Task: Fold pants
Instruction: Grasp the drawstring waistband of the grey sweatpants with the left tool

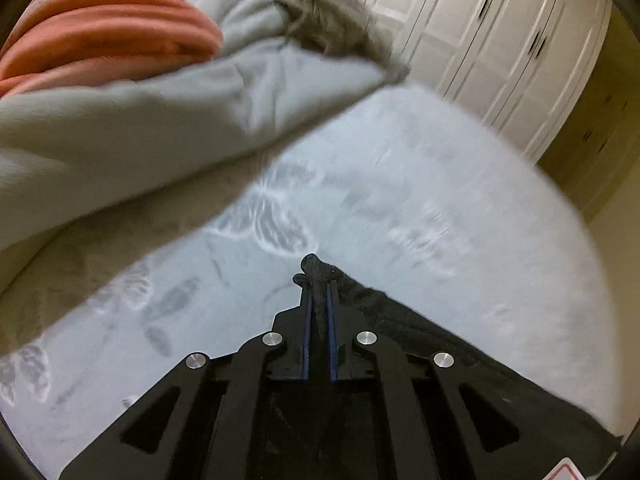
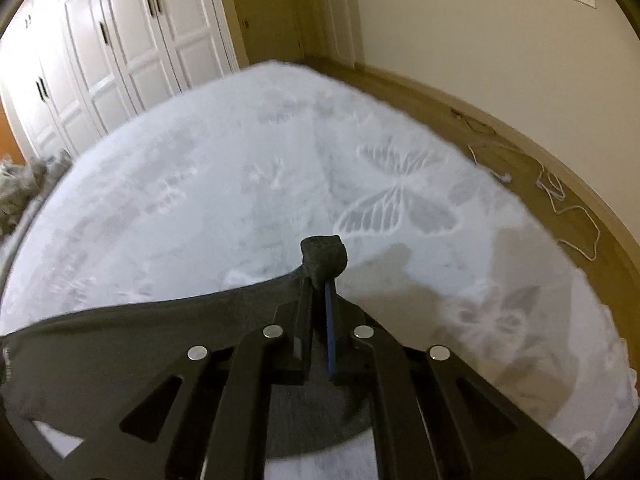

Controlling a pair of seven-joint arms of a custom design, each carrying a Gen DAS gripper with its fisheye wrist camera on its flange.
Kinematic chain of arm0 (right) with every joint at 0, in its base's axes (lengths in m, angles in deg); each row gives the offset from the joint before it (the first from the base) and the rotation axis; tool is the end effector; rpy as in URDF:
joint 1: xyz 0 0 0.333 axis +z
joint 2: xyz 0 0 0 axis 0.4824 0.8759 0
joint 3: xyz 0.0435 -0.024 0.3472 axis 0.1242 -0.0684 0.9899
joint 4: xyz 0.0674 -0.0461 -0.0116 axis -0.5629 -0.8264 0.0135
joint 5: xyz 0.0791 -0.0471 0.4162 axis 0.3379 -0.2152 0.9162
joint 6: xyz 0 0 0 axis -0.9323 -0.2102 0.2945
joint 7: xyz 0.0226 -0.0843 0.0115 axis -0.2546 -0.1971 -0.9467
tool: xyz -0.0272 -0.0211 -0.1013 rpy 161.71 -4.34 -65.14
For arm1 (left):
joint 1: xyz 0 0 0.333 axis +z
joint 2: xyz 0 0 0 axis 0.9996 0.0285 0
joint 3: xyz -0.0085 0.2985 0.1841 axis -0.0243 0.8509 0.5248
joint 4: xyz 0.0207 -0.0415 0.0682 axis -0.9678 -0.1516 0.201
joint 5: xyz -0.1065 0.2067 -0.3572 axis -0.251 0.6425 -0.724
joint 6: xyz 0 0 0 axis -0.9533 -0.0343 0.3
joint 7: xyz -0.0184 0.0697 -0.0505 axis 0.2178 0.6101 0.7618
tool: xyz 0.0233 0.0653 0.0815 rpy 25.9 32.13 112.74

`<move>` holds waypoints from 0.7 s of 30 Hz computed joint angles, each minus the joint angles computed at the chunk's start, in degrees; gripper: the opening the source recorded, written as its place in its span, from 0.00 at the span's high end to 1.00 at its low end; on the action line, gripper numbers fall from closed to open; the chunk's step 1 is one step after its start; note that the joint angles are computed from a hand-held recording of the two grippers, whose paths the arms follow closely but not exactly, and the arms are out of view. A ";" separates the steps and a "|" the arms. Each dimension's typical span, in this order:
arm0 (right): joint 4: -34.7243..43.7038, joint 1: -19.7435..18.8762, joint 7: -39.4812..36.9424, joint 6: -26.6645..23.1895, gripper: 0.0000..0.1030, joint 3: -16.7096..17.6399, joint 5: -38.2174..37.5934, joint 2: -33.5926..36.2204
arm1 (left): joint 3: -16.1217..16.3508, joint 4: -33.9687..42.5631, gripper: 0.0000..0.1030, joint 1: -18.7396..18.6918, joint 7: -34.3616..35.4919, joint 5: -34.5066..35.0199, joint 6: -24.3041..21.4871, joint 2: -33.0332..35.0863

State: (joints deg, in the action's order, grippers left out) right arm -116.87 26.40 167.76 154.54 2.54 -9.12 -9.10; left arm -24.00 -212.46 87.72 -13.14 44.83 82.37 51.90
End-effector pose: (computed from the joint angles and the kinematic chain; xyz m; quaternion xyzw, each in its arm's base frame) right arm 0.5634 0.0171 0.4360 -0.5319 0.7429 -0.2727 0.3012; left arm 0.5340 -0.1433 0.4556 -0.8340 0.4001 -0.2950 0.2395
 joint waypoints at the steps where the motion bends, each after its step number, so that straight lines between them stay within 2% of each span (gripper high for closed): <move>1: -0.95 -0.34 1.03 1.03 0.97 -0.16 -1.43 -1.43 | 0.30 -2.33 0.96 -0.27 0.92 -0.66 1.66 -3.34; 2: -2.75 -1.00 0.21 2.74 0.97 -0.03 -1.44 -3.69 | 0.06 -3.45 0.96 -0.28 1.91 -1.28 2.00 -5.20; 5: -7.88 -0.27 -6.64 2.98 0.97 -0.43 2.61 -10.15 | -0.29 -8.60 0.97 -1.68 7.16 -6.90 2.14 -13.48; 8: -13.94 2.47 -12.46 4.68 0.97 -3.33 6.38 -16.85 | -0.40 -13.90 0.97 -4.41 12.14 -12.69 1.59 -21.70; 9: -16.46 4.73 -14.76 4.96 0.97 -5.75 7.51 -19.54 | -0.74 -15.81 0.97 -6.01 14.36 -14.70 -0.23 -24.87; 11: -20.87 7.04 -18.85 3.47 0.97 -8.28 8.12 -24.50 | -1.88 -18.53 1.00 -8.64 17.87 -18.41 -4.73 -29.31; 12: -22.49 7.49 -20.34 2.35 0.97 -8.74 8.49 -26.27 | -2.21 -20.38 1.00 -10.69 19.63 -21.09 -7.74 -32.05; 13: -23.85 7.71 -21.51 1.66 0.96 -9.09 9.04 -27.54 | -2.54 -21.59 1.00 -11.25 20.48 -22.69 -8.65 -33.48; 14: -25.89 9.34 -23.39 0.37 0.96 -11.03 10.22 -29.35 | -2.67 -23.64 1.00 -13.03 21.28 -25.59 -10.90 -35.68; 15: -27.17 9.88 -24.60 -0.93 0.96 -11.59 11.11 -30.39 | -2.94 -24.97 1.00 -14.47 21.93 -28.34 -13.31 -37.02; 17: -29.64 11.31 -27.19 -4.61 0.92 -12.74 13.34 -32.34 | -4.33 -27.28 0.99 -15.78 21.67 -31.92 -16.27 -39.05; 18: -30.27 10.75 -27.29 -6.41 0.91 -11.55 14.07 -33.12 | -5.77 -28.27 0.96 -15.98 20.03 -33.24 -17.74 -40.18; 19: -30.68 9.51 -27.05 -8.25 0.88 -9.77 14.42 -33.62 | -6.37 -28.87 0.83 -16.06 18.96 -34.04 -18.09 -40.80; 20: -31.01 8.58 -26.79 -10.86 0.81 -8.08 15.14 -34.73 | -7.27 -30.23 0.62 -16.19 15.70 -35.56 -17.49 -42.51; 21: -31.28 7.74 -26.83 -12.17 0.73 -7.04 15.85 -35.80 | -8.17 -31.58 0.51 -16.23 12.47 -36.51 -16.08 -44.43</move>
